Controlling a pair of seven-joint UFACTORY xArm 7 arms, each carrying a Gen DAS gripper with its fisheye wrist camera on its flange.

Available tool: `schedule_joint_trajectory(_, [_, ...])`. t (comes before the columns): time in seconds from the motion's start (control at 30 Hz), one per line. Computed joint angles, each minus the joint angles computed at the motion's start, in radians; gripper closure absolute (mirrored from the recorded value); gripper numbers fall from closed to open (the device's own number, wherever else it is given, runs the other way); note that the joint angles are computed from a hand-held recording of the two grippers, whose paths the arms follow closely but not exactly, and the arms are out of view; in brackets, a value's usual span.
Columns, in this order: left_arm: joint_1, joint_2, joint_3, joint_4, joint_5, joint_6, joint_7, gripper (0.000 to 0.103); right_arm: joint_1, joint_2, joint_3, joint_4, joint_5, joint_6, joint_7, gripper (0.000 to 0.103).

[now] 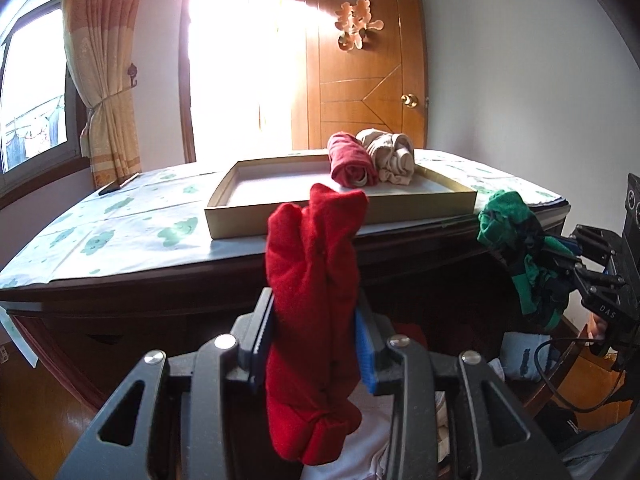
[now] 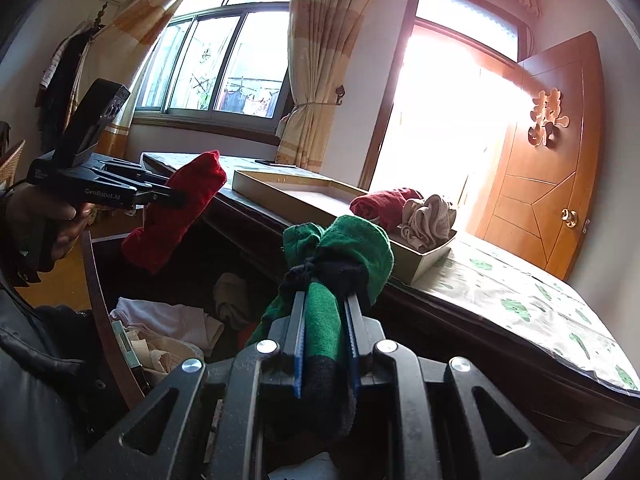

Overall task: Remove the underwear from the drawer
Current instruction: 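Lift both held socks out of the drawer toward the cardboard tray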

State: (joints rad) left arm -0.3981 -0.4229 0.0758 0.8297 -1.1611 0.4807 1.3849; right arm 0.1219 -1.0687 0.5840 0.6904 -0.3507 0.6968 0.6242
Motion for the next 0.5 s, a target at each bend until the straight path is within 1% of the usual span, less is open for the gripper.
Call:
schedule_joint_trajectory(0.2, [-0.014, -0.022, 0.011, -0.008, -0.098, -0.019, 0.082, 0.068, -0.026, -0.012, 0.027, -0.004, -0.024, -0.036, 0.016, 0.085])
schedule_joint_trajectory(0.5, [0.000, -0.025, -0.005, -0.007, -0.120, -0.021, 0.094, 0.068, -0.035, 0.006, 0.038, 0.003, -0.027, -0.055, 0.025, 0.085])
